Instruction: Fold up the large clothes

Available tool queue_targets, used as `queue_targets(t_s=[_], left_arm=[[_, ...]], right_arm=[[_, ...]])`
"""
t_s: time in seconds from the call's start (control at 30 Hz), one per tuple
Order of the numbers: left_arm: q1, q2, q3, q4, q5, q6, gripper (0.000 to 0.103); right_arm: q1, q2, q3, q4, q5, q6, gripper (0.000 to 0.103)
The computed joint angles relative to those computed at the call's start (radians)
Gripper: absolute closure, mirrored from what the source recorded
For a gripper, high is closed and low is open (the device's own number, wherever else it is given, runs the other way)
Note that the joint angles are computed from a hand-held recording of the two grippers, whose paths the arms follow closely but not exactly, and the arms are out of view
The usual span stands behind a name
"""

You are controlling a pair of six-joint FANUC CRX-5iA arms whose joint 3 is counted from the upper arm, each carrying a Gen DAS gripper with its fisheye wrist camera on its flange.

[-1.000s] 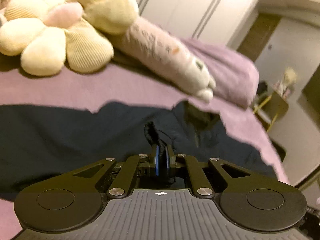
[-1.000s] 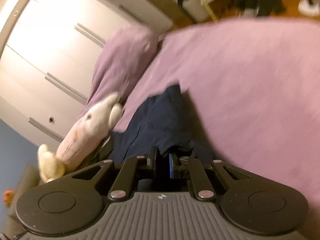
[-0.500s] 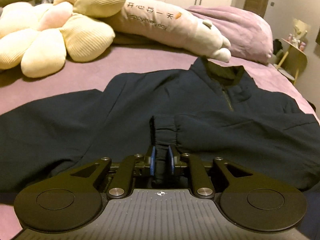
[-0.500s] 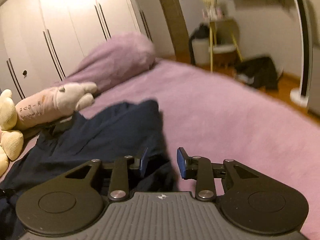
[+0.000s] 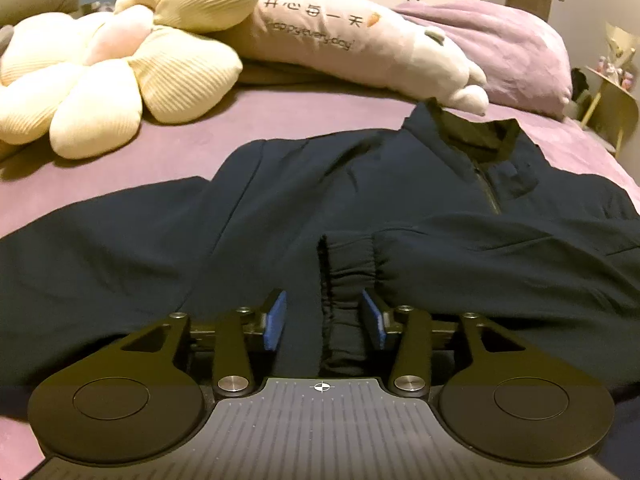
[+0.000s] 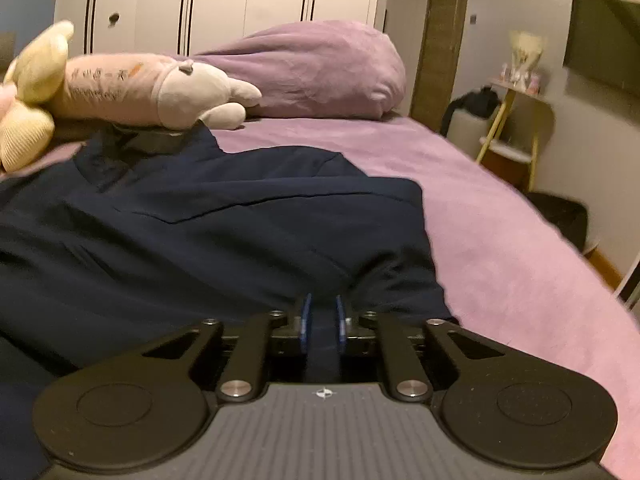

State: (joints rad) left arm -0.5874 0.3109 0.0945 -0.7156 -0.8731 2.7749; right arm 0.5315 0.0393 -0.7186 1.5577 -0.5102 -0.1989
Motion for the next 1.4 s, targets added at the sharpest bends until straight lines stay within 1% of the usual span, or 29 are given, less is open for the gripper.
queue_targets(t_s=[0.07,0.1,0.17,0.2,0.33,0.47,0.5,0.57,0.67,0.77,0.8,0.83,0.87,0.93,1.0,1.03,1.1,1.13,1.17,1.23,1.3,1.37,1.4], left_arm=[[-0.007,0.002,0.007,-0.006,-0.015,-0.003,0.053],[-0.011,0.004,0.014,-0.008,-0.028,-0.008,0.053],[-0.019,0.011,0.025,-0.017,-0.047,-0.022,0.052],[-0.023,0.014,0.029,-0.024,-0.053,-0.024,0.051],[-0.026,0.021,0.032,-0.039,-0.056,0.003,0.048],[-0.037,0.031,0.040,-0.068,-0.063,0.012,0.044],[-0.038,0.035,0.043,-0.074,-0.064,0.013,0.042],[-0.039,0.040,0.048,-0.081,-0.064,0.018,0.038],[-0.042,0.049,0.054,-0.098,-0.062,0.034,0.033],[-0.050,0.055,0.050,-0.132,-0.062,0.065,0.023],[-0.051,0.057,0.049,-0.141,-0.068,0.076,0.017],[-0.048,0.055,0.045,-0.141,-0.066,0.086,0.010],[-0.042,0.052,0.041,-0.136,-0.066,0.097,0.007],[-0.021,0.040,0.021,-0.110,-0.041,0.112,0.001],[-0.006,0.023,0.001,-0.087,-0.015,0.100,0.001],[-0.001,0.018,0.000,-0.070,-0.018,0.075,0.001],[0.006,0.002,-0.004,-0.040,-0.029,0.047,0.001],[0.008,-0.009,-0.011,-0.029,-0.031,0.048,0.001],[0.010,-0.028,-0.028,-0.024,-0.019,0.063,0.001],[0.007,-0.057,-0.059,-0.029,0.002,0.114,0.001],[0.007,-0.085,-0.093,-0.020,0.026,0.147,0.001],[0.010,-0.121,-0.131,0.000,0.052,0.147,0.001],[0.009,-0.148,-0.159,0.003,0.070,0.157,0.001]], right_arm=[[0.006,0.008,0.005,-0.010,-0.006,0.015,0.093],[0.018,0.004,0.007,-0.035,-0.020,0.042,0.093],[0.057,0.014,0.028,-0.095,-0.074,0.097,0.093],[0.066,0.012,0.033,-0.104,-0.086,0.100,0.093],[0.056,0.011,0.039,-0.075,-0.075,0.060,0.093],[0.034,0.050,0.044,-0.037,-0.078,0.078,0.093],[0.026,0.057,0.041,-0.012,-0.082,0.072,0.093],[0.021,0.074,0.048,-0.003,-0.113,0.079,0.094],[0.000,0.076,0.049,-0.009,-0.102,0.065,0.094],[-0.012,0.078,0.043,0.014,-0.098,0.047,0.094],[-0.015,0.082,0.043,0.018,-0.099,0.044,0.094],[-0.011,0.087,0.047,0.012,-0.106,0.051,0.094],[-0.007,0.091,0.051,0.003,-0.113,0.063,0.094],[0.001,0.096,0.059,-0.014,-0.125,0.093,0.094],[0.018,0.105,0.072,-0.043,-0.145,0.129,0.093],[0.034,0.112,0.085,-0.077,-0.166,0.172,0.093],[0.081,0.125,0.122,-0.165,-0.232,0.283,0.091],[0.104,0.124,0.135,-0.193,-0.267,0.313,0.090],[0.116,0.107,0.127,-0.185,-0.279,0.295,0.090],[0.135,0.055,0.091,-0.148,-0.263,0.232,0.088],[0.158,0.022,0.063,-0.128,-0.238,0.222,0.086],[0.180,0.017,0.052,-0.148,-0.213,0.268,0.083],[0.200,0.040,0.073,-0.220,-0.231,0.337,0.083]])
